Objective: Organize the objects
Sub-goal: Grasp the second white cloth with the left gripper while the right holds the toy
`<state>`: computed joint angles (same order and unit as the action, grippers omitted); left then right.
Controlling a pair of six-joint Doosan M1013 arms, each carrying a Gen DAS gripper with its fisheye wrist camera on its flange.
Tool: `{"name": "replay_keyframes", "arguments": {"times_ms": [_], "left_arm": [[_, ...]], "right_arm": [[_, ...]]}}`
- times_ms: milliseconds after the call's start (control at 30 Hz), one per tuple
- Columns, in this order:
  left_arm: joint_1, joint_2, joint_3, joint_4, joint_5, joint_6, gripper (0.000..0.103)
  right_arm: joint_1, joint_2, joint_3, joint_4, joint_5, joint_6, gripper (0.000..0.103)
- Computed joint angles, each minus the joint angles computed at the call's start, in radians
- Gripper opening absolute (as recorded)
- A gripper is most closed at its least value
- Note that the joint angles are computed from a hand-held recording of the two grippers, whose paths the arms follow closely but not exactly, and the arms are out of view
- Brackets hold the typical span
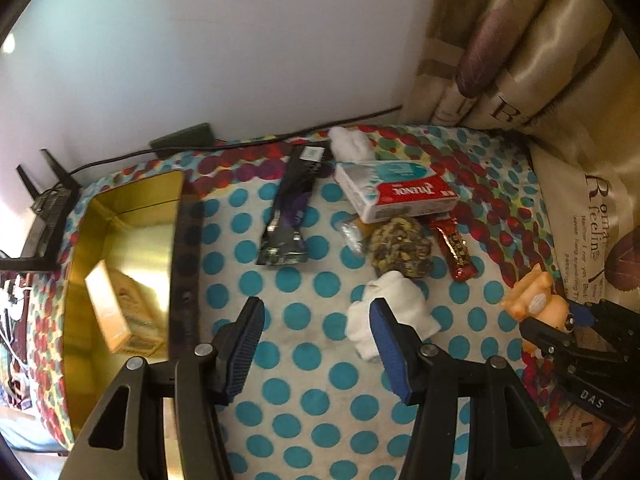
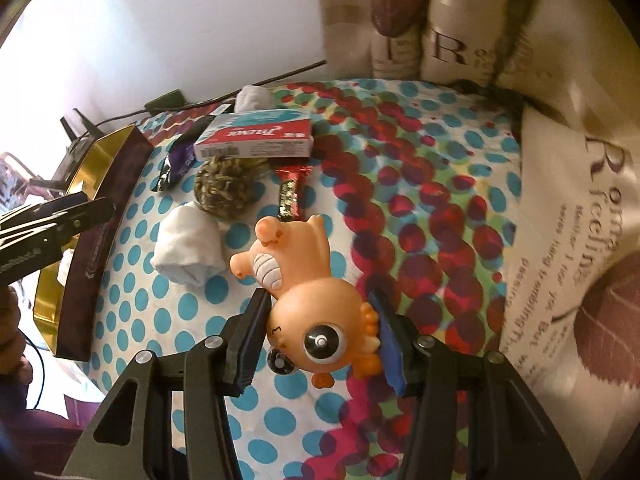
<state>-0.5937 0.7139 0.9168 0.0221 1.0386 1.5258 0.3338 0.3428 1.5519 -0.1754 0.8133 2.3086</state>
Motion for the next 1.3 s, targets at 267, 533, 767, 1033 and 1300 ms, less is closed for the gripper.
{"name": "replay_keyframes", "arguments": {"times_ms": [267, 533, 767, 1033, 1300], "left_arm": [[-0.008, 0.033, -0.024, -0.05, -0.003, 0.05, 0.056], [-0.021, 0.071, -0.069, -0.073, 0.048, 0.077, 0.056], [-0.031, 0.11, -0.116, -0.075, 0.096, 0.081, 0.057], [-0.032, 0.121, -0.124, -0.068, 0.099, 0.089, 0.057], [-0.037, 0.118, -0.113, -0.059, 0.086, 0.094, 0.057]], "right_arm": [[-0.005, -0.025, 0.037, -0.001, -0.017, 0.053, 0.048], [-0.013, -0.036, 0.059, 0.028, -0.047, 0.061, 0.048], [-0.019, -0.031, 0.062, 0.064, -0.061, 0.038, 0.048], [-0.024, -0.028, 0.057, 0.067, -0.059, 0.034, 0.049], [-0.027, -0.029, 0.06, 0.071, -0.059, 0.047, 0.049]]}}
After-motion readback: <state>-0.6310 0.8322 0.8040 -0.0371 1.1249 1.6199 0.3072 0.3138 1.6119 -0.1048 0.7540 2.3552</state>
